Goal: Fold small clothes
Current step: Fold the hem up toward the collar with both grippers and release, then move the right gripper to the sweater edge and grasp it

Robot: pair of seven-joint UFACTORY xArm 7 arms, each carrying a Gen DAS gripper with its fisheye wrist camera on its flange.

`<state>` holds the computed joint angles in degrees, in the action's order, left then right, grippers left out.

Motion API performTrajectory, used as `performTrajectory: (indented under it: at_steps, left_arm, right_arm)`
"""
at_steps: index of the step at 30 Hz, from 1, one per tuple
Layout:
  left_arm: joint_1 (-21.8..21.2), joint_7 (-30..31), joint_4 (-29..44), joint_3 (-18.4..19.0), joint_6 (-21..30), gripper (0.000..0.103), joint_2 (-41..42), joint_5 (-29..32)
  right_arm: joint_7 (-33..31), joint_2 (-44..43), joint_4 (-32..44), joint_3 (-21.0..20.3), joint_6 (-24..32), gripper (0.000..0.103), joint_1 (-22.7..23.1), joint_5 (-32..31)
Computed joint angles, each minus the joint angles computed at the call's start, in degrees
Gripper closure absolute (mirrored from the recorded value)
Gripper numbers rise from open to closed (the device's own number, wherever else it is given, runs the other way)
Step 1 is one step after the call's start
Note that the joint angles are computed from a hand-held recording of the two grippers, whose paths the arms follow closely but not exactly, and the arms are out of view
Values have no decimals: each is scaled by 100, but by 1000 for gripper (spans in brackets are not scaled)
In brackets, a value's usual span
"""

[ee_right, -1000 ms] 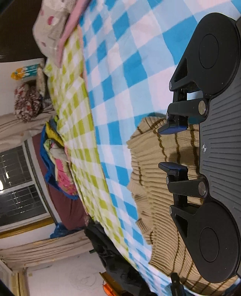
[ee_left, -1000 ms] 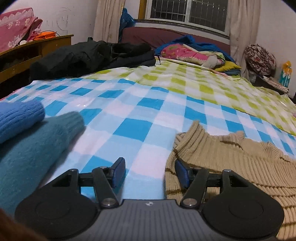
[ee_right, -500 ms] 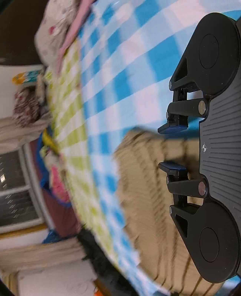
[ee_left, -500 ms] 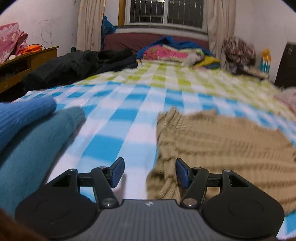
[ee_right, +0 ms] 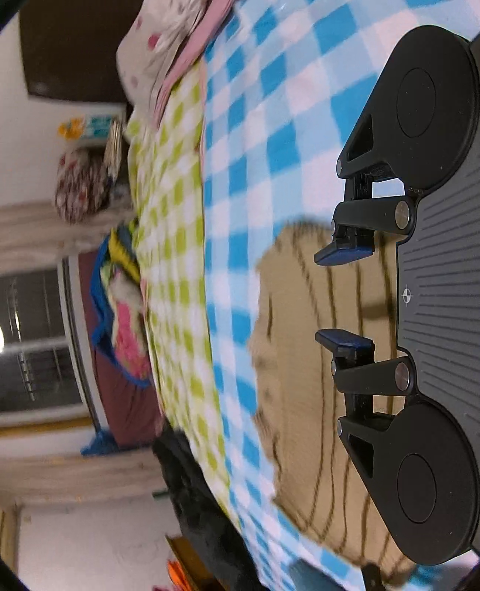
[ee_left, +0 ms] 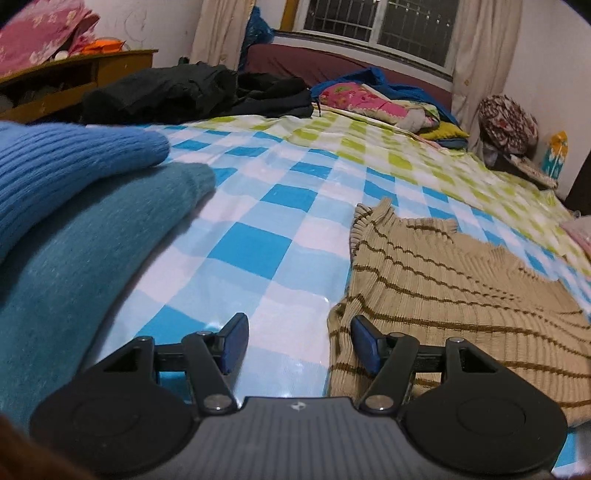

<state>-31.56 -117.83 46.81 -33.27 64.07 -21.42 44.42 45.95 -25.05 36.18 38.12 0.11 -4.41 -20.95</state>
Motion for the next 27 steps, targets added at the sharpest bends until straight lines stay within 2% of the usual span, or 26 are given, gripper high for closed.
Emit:
performTrajectory:
  at_steps: [3, 7, 9, 11, 13, 16, 20, 27]
  left_arm:
    - [-70, -1, -32, -68, 1, 36, -56, -28]
    - [-127, -63, -104, -178, 65, 36, -78, 66]
    - [-164, -14, -184, -130, -28, 36, -175, 67]
    - [-185, 56, -292, -87, -173, 36, -312, 26]
    - [-153, 70, -391, -105, -303, 36, -427, 15]
    - [-75, 129, -486, -142, -476, 36, -533, -13]
    - [39, 158, -585, -243, -649, 36, -658, -35]
    - [232, 204, -775, -346, -982, 36, -928, -171]
  right_arm:
    - [-270, 535, 397, -168, 86, 68, 553, 22]
    - [-121, 1330, 1133, 240, 250, 66, 625, -413]
    - [382, 1813, 1623, 725, 489, 65, 351, -1107]
    - [1112, 2502, 2278, 1060, 949, 65, 295, -2274]
    - [1411, 3122, 2839, 990, 1343, 64, 670, -2847]
    - [1422, 3844, 3530, 786, 1760, 64, 1272, -3019]
    - [1130, 4681, 4453, 540, 2286, 63, 1977, -2814]
    - [732, 5525, 5823, -261, 3440, 52, 3321, -2874]
